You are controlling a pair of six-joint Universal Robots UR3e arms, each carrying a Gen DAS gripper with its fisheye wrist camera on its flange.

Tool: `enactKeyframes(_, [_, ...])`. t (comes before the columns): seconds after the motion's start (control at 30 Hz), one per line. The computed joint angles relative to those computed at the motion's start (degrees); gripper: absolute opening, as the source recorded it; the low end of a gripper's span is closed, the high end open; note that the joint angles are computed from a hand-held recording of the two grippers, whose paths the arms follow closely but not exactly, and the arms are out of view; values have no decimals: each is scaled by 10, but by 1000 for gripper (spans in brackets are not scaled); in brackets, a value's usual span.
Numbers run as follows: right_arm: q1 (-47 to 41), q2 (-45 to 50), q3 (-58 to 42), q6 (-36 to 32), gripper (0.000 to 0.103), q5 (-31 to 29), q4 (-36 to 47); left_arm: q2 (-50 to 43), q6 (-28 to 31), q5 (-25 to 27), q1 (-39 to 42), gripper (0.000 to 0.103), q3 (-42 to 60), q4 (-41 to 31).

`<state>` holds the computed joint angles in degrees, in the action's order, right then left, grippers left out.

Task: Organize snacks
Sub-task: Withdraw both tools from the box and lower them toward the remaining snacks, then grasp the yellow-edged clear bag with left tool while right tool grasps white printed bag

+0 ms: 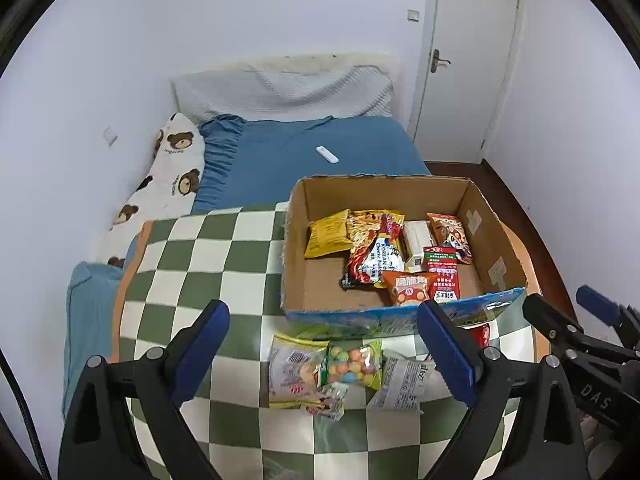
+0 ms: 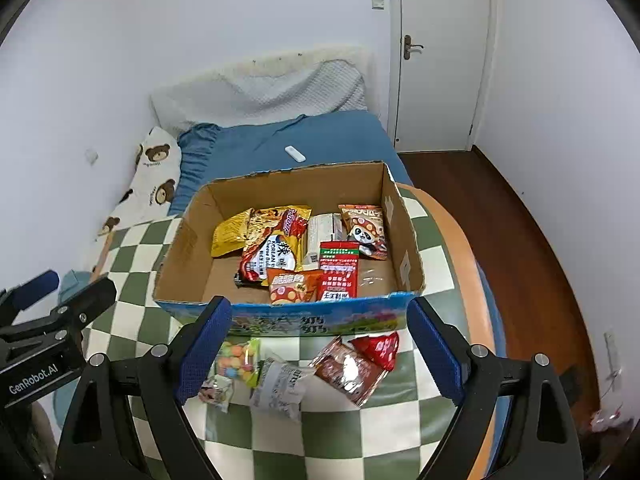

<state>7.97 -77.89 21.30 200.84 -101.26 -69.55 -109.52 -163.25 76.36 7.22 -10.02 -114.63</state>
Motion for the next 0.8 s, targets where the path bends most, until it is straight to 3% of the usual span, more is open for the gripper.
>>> enactKeyframes(0.17, [-47,-106,200,13,91,67,-54,97,8,-1,38,96,-211,63])
enactKeyframes(0.47, [-160,-223,536,-24,91,196,-144,137,16,95,24,96,-495,167])
enactKeyframes(0.63, [-128,-195,637,13,91,236,-234,59,-5,79,25,96,-473,128])
enactKeyframes(0.8, [-64,-115,635,51,89,215,-296,-39,-24,41,33,96,-401,82])
